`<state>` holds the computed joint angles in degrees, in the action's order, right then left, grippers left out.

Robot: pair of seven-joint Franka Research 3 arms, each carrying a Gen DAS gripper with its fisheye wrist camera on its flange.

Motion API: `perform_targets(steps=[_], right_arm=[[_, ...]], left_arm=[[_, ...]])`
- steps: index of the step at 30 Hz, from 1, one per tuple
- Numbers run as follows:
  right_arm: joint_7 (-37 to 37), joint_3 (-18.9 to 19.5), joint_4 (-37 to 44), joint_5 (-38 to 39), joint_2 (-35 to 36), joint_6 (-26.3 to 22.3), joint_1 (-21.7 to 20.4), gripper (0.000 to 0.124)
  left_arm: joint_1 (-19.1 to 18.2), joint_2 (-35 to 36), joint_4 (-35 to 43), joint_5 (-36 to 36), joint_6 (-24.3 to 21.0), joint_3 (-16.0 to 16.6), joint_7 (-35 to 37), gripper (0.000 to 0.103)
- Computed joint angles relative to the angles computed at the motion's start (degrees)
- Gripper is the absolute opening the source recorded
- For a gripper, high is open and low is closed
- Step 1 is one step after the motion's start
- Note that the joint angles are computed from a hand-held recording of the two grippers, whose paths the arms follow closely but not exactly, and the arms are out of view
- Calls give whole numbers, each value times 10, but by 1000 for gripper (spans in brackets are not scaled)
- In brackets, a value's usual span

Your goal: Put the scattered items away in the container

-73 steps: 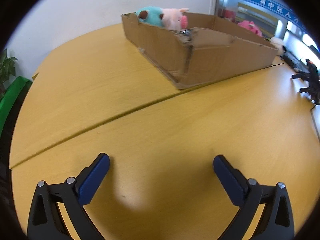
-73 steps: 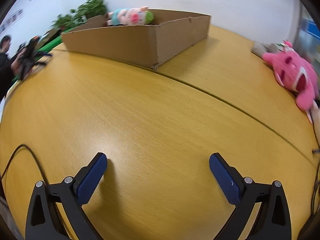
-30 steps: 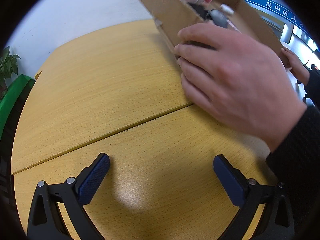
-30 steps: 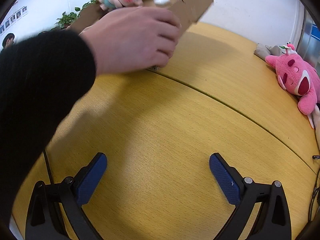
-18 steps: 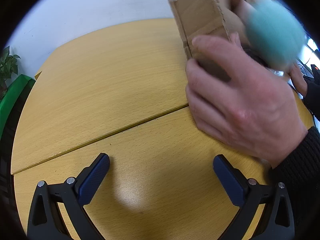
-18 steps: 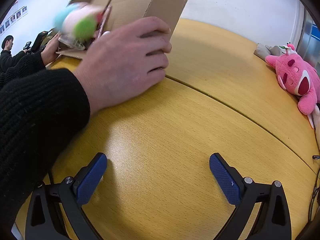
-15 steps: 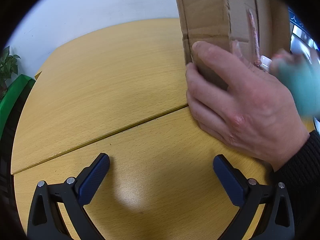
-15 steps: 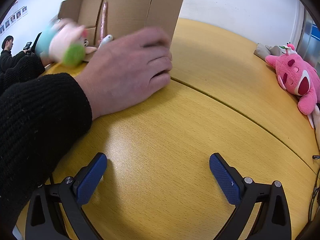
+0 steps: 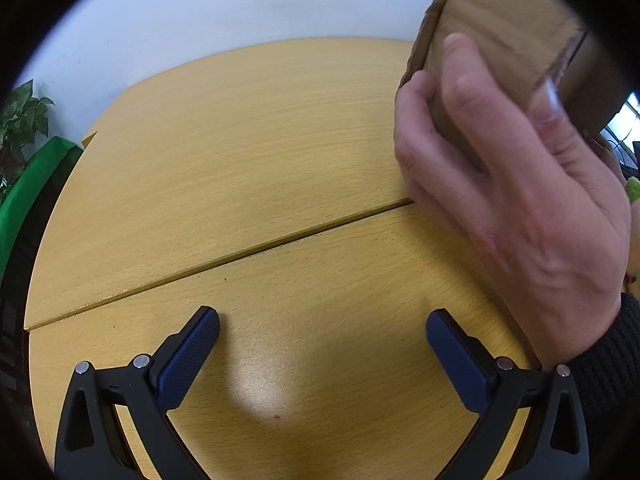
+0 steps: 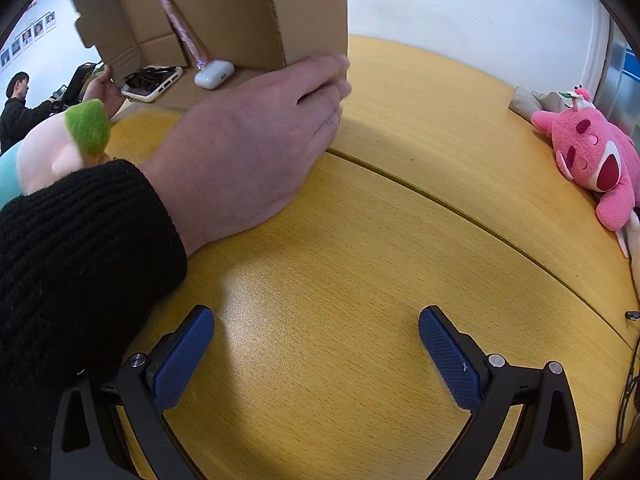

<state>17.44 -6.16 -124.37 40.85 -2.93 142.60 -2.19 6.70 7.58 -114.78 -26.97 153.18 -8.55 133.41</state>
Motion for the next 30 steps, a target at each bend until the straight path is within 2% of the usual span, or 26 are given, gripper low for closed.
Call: perform_targets(steps=[30], right_arm=[[-5, 1, 13, 0, 9, -9, -5, 103]], left_arm=[[-4, -6, -2, 2, -2, 3, -5, 103]])
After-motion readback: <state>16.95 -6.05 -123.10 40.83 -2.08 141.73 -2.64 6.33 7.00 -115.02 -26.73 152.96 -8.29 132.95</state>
